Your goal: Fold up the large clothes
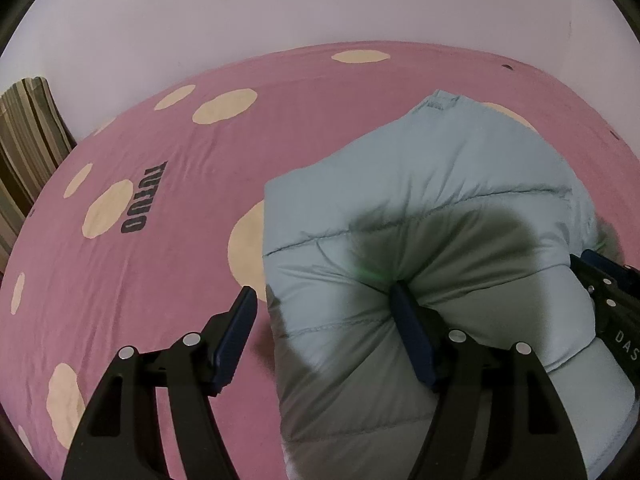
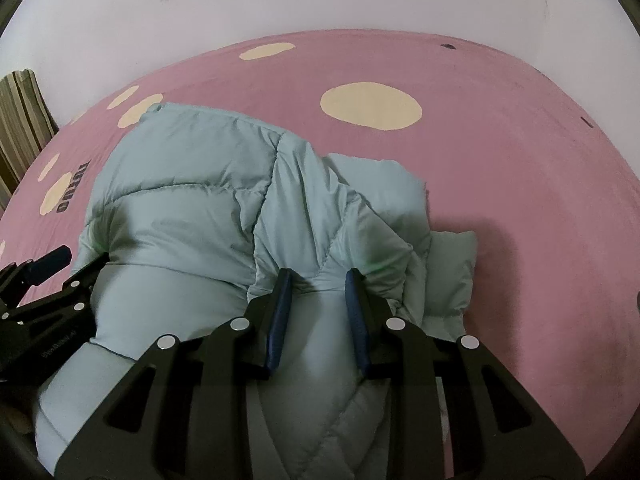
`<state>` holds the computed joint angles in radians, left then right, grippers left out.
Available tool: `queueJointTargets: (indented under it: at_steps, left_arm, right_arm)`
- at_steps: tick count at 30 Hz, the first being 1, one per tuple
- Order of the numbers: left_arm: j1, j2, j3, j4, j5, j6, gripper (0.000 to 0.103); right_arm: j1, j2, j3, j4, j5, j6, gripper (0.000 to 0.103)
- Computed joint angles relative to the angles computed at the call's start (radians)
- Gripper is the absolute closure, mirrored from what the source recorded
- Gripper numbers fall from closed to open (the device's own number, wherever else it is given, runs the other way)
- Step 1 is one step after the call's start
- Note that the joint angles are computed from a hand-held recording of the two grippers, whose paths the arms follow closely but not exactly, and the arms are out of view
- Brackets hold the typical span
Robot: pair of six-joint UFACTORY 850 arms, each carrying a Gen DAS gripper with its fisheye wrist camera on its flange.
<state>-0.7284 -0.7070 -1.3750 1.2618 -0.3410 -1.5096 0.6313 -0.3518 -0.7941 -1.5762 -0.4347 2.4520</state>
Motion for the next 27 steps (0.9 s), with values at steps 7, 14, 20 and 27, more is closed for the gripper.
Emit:
queueJointTargets:
  at_steps: [7,14,20,27]
  left_arm:
    - [0.005,-0.012,-0.005,0.019,0.013,-0.023,0.034]
    - [0.009,-0.018,-0.001,0.078,0.029,-0.089,0.034]
    - [0.017,-0.018,0.005,0.116,0.054,-0.137,0.033]
    - [0.009,-0.013,0.002,0.089,0.032,-0.097,0.034]
  right_arm:
    - [0.001,-0.013,-0.003,-0.025,-0.016,0.023,0.076]
    - [0.005,-0.02,0.002,-0.057,-0.027,0.06,0.076]
    - [0.008,-0.024,0.009,-0.089,-0.037,0.098,0.076]
    - [0.013,-0.023,0.004,-0.056,-0.053,0.056,0.075]
